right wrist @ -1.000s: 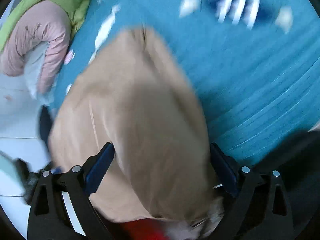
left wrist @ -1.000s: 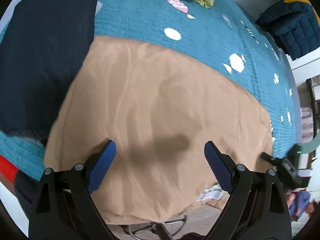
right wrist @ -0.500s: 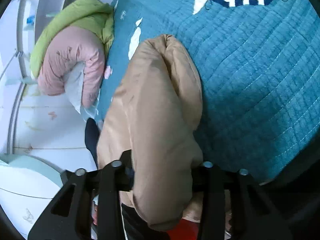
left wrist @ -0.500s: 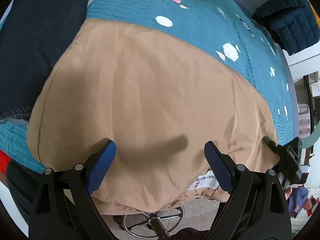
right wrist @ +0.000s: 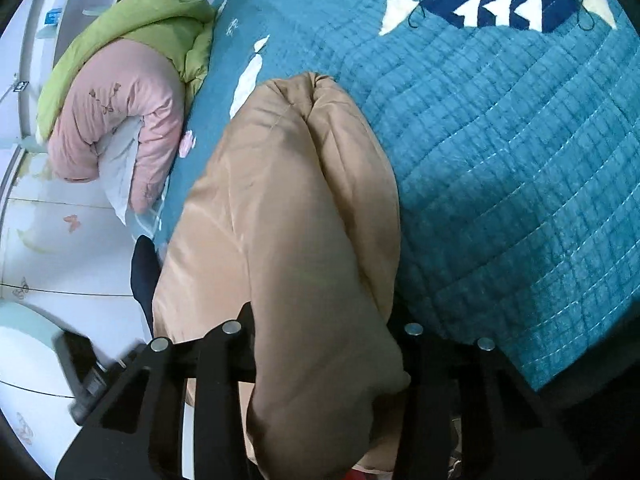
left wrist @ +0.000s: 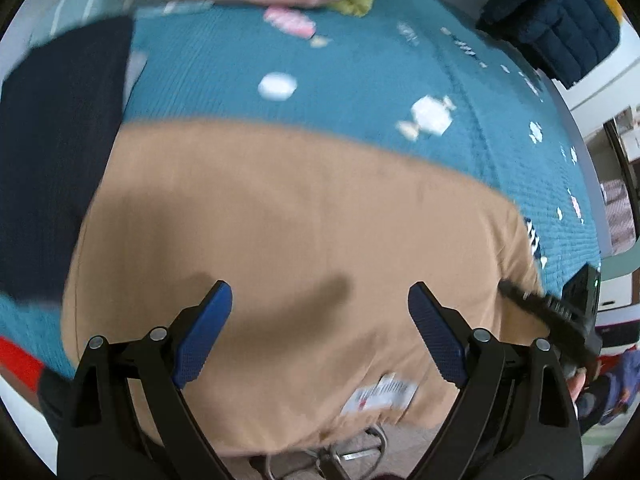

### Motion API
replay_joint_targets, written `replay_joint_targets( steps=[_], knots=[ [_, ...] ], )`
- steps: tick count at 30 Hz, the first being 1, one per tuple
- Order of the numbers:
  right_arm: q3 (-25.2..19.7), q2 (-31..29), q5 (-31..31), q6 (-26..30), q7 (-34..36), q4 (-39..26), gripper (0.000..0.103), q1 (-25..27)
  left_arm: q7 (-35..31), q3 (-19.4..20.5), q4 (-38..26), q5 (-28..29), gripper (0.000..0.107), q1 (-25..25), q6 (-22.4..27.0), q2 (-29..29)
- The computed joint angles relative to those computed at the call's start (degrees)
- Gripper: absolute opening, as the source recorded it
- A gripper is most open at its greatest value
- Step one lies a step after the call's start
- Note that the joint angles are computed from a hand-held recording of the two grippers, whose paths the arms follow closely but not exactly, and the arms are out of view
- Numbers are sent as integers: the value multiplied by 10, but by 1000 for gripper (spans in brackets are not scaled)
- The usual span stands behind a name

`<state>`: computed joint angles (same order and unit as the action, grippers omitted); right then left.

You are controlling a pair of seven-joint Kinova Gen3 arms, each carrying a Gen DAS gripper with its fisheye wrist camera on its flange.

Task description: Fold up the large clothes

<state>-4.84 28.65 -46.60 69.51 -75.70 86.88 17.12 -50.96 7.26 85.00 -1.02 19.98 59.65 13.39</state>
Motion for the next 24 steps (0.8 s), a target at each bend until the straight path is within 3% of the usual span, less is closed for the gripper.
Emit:
replay_joint_targets(
  steps=[4,6,10,13,15,18,24],
  knots=[
    [-2,14,-19,18,4,2,41,19,-21,15,-106,-28,89,2,35,63],
    [-1,16,-19,22,4,0,41,20,-37,6,-159,-13,79,9,60,99],
    [0,16,-11,24,2,-7,42,15,-60,-3,-257,11,70,15,131,177],
    [-1,22,-13,32,2,-11,44,19,-62,-9,-277,35,59,9,144,220],
    [-2,25,-14,34,4,-15,47,19,-55,-16,-272,41,58,8,136,250],
    [-3,25,3,30,-4,-28,49,2,-51,-34,-254,11,58,33,106,249],
    [-3,19,12,23,-5,-23,46,0,-44,-28,-310,-1,57,51,204,253]
  ],
)
